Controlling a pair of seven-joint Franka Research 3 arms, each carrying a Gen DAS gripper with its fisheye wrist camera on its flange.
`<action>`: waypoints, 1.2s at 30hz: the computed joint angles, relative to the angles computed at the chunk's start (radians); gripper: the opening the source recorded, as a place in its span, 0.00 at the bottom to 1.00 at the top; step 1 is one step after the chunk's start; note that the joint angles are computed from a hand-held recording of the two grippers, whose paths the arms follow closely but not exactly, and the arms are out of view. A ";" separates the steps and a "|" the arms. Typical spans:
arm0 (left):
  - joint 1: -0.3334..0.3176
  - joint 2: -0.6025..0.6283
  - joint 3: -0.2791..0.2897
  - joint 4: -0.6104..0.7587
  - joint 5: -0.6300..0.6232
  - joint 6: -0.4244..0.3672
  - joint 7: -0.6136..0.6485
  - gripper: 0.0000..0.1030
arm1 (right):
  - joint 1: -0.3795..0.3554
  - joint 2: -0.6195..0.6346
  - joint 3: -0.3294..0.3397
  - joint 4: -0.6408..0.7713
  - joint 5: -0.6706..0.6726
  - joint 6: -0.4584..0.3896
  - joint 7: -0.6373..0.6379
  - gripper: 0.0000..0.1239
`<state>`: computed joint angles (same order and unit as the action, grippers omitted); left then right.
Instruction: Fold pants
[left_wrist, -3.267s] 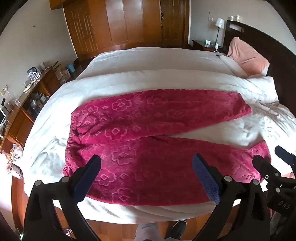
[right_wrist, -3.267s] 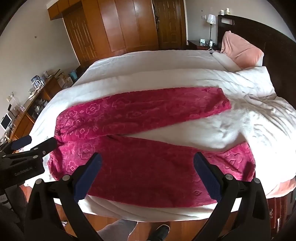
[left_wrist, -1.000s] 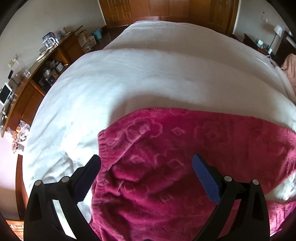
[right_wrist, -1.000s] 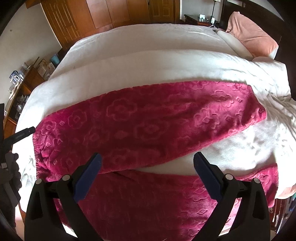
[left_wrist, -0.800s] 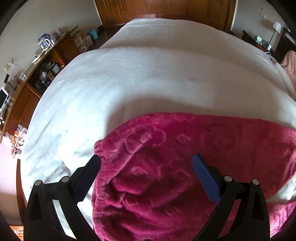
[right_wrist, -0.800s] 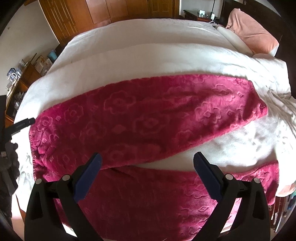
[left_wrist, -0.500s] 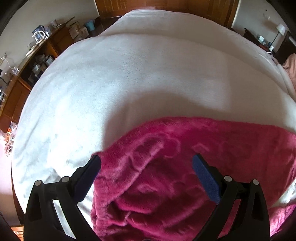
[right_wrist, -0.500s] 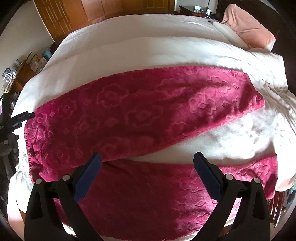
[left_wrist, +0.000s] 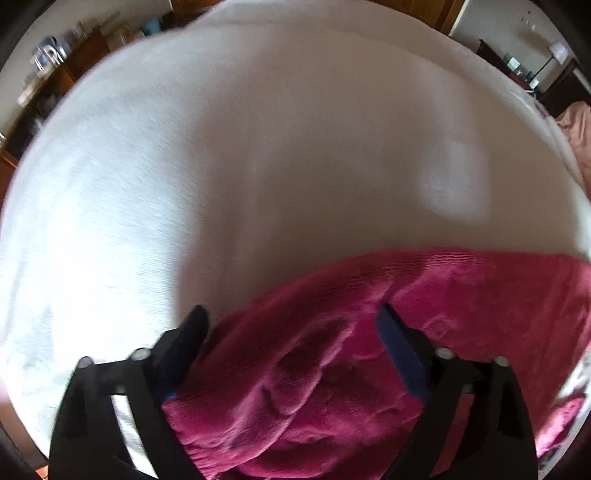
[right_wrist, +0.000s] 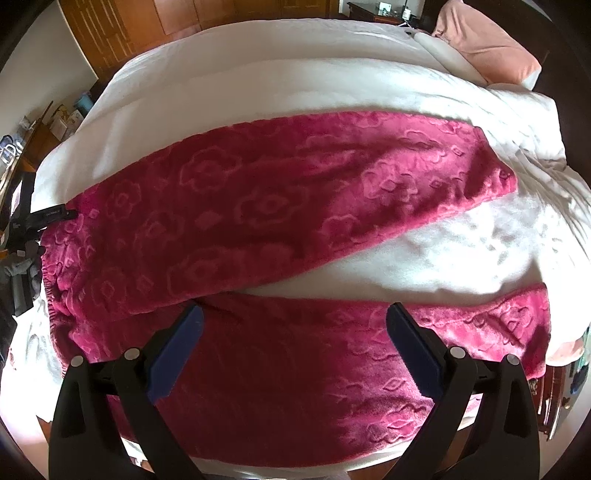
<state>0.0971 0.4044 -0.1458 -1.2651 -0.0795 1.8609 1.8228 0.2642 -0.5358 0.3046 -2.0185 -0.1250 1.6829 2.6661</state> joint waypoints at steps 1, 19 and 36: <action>0.005 0.019 -0.003 0.026 -0.015 -0.024 0.000 0.78 | -0.001 -0.005 0.000 -0.002 -0.001 -0.006 0.002 0.81; 0.067 -0.161 0.020 -0.130 -0.110 0.012 0.169 0.16 | -0.165 -0.149 -0.142 -0.177 -0.051 0.023 -0.096 0.81; 0.000 -0.331 0.054 -0.304 -0.020 0.064 0.040 0.16 | -0.499 0.152 -0.394 -0.064 0.031 0.258 -0.235 0.75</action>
